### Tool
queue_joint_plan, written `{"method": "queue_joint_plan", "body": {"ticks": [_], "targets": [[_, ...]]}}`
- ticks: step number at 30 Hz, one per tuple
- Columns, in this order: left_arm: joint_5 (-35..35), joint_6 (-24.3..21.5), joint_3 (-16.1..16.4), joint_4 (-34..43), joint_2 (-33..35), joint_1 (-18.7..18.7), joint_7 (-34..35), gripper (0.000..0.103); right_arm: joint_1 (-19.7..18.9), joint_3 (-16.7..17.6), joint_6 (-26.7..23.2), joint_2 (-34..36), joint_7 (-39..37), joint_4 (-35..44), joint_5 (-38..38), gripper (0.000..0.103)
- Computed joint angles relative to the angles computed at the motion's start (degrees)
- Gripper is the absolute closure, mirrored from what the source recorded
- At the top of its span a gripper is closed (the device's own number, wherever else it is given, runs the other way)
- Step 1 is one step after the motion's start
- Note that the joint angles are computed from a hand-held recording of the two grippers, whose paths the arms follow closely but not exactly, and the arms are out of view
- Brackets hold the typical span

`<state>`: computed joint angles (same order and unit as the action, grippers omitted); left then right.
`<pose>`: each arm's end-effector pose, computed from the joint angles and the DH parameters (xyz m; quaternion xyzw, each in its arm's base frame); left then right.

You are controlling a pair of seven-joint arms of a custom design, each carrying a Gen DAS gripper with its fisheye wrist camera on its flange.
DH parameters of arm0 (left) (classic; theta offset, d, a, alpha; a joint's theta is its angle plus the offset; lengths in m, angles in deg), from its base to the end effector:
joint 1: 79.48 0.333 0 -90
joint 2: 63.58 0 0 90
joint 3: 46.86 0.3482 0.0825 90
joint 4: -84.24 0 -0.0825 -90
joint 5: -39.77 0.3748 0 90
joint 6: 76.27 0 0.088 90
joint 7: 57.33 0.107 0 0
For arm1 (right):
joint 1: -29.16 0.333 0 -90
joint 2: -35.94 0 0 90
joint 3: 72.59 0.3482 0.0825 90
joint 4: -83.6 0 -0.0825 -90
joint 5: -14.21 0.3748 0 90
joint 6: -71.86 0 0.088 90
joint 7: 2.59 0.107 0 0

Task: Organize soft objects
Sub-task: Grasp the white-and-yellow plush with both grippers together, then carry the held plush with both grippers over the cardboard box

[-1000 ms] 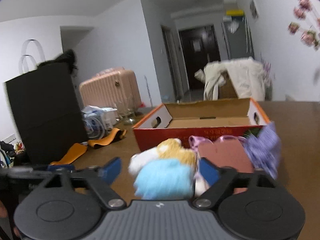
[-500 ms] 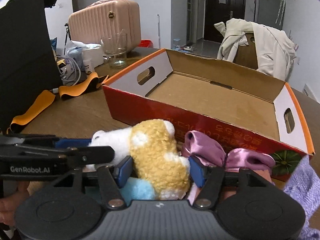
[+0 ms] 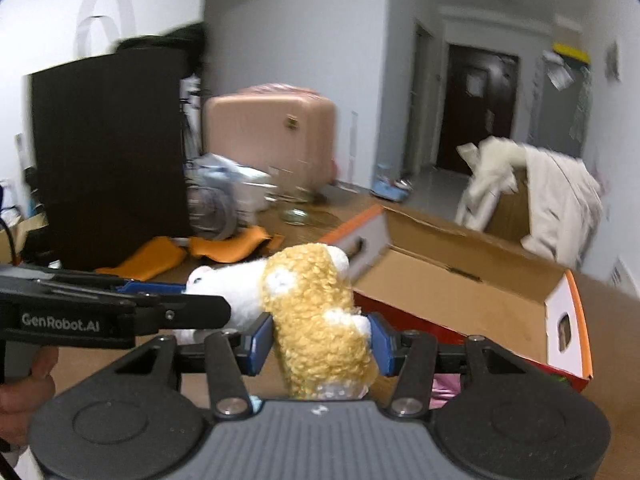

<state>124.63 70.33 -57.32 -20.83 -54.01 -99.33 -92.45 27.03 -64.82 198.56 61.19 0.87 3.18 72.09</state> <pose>0.5486 -0.3289 0.5272 -0.7351 0.4040 -0.4482 0.3090 0.7263 0.0785 0.5415 -0.8499 0.2066 -0.1211 0.4693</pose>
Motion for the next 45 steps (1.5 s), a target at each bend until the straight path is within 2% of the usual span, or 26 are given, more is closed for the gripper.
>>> {"method": "queue_joint_plan", "body": {"ticks": [3,5,8,11,13,14,15,16,17,18,21,24,25,27,28,31,33,36,40,42,45], "targets": [[-0.8,-2.7,-1.8,-6.6,-4.4,-1.4,-4.7,0.056,-1.4,-0.4,-2.9,-6.5,-5.5,-9.0,1.3,0.053],[-2.8,-3.9,-3.3,-10.3,-6.4,-1.9,-7.1,0.056,-1.0,-1.7,-3.9,-9.9,-8.0,-14.4,1.4,0.053],[-6.2,-2.8,-4.5,-13.3,-6.8,-1.8,-9.9,0.056,0.7,-3.9,-2.5,-13.4,-9.7,-21.8,1.3,0.051],[-4.4,-1.7,-4.7,-14.9,-7.0,-1.7,-13.9,0.055,1.5,-4.7,1.0,-15.8,-16.3,-27.9,7.4,0.044],[-5.2,-3.4,-5.1,-15.0,-7.1,-1.9,-12.0,0.054,1.8,-5.3,1.4,-16.1,-20.2,-29.7,11.4,0.043],[-5.5,-4.6,-5.2,-15.0,-7.3,-2.0,-11.0,0.05,2.0,-5.5,1.5,-15.9,-21.8,-30.2,12.9,0.04],[-5.5,-5.7,-5.3,-15.1,-7.6,-2.1,-9.9,0.043,2.2,-5.7,2.1,-16.2,-23.4,-31.1,14.4,0.033],[-5.3,-7.1,-5.5,-15.2,-7.9,-2.2,-8.8,0.039,2.6,-5.8,3.2,-16.2,-24.5,-31.5,15.5,0.031],[-4.8,-9.1,-5.7,-15.0,-8.1,-2.4,-7.7,0.029,3.0,-5.9,4.3,-16.0,-24.7,-31.2,15.8,0.03],[-3.5,-9.9,-5.7,-14.9,-8.1,-2.4,-6.8,0.022,3.3,-6.1,5.4,-16.2,-24.2,-31.2,16.1,0.03],[-3.2,-8.9,-5.1,-13.8,-7.4,-1.6,-3.0,0.022,2.5,-6.9,3.2,-16.3,-22.2,-30.3,18.3,0.03],[-0.2,-0.4,-3.8,-14.3,-7.2,0.3,-5.6,0.024,1.5,-8.1,0.0,-15.9,-13.0,-28.2,16.3,0.031],[1.3,2.3,-3.5,-14.2,-6.9,0.8,-7.1,0.025,0.9,-8.5,-2.7,-14.7,-7.3,-26.5,14.4,0.031],[2.3,4.9,-3.4,-13.7,-5.9,1.2,-7.8,0.031,-0.2,-8.5,-7.5,-11.9,-0.6,-23.2,11.7,0.036],[1.5,5.5,-3.3,-13.6,-5.5,1.3,-7.1,0.032,-0.5,-8.2,-8.0,-10.9,0.9,-22.4,11.4,0.036],[1.0,6.9,-3.1,-13.6,-4.4,1.2,-7.6,0.034,-1.1,-7.1,-8.7,-8.8,3.3,-21.0,10.5,0.036],[2.8,7.4,-2.8,-13.7,-4.3,1.2,-8.9,0.044,-1.6,-6.4,-10.3,-7.2,5.1,-19.4,9.9,0.04],[2.6,8.2,-2.6,-13.9,-4.5,1.4,-8.4,0.046,-2.2,-5.6,-11.3,-6.1,6.2,-18.4,9.5,0.051],[4.8,8.3,-2.3,-12.4,-4.9,1.8,-8.9,0.046,-2.7,-4.8,-10.5,-6.7,4.3,-18.1,11.7,0.052],[4.6,8.8,-2.0,-10.2,-4.2,2.3,-6.7,0.046,-2.5,-4.6,-9.9,-6.2,4.4,-16.0,12.6,0.052],[2.0,11.9,-0.7,-4.7,-1.6,4.0,-1.9,0.046,-1.4,-4.5,-8.7,-3.1,9.8,-8.1,9.6,0.052]]}}
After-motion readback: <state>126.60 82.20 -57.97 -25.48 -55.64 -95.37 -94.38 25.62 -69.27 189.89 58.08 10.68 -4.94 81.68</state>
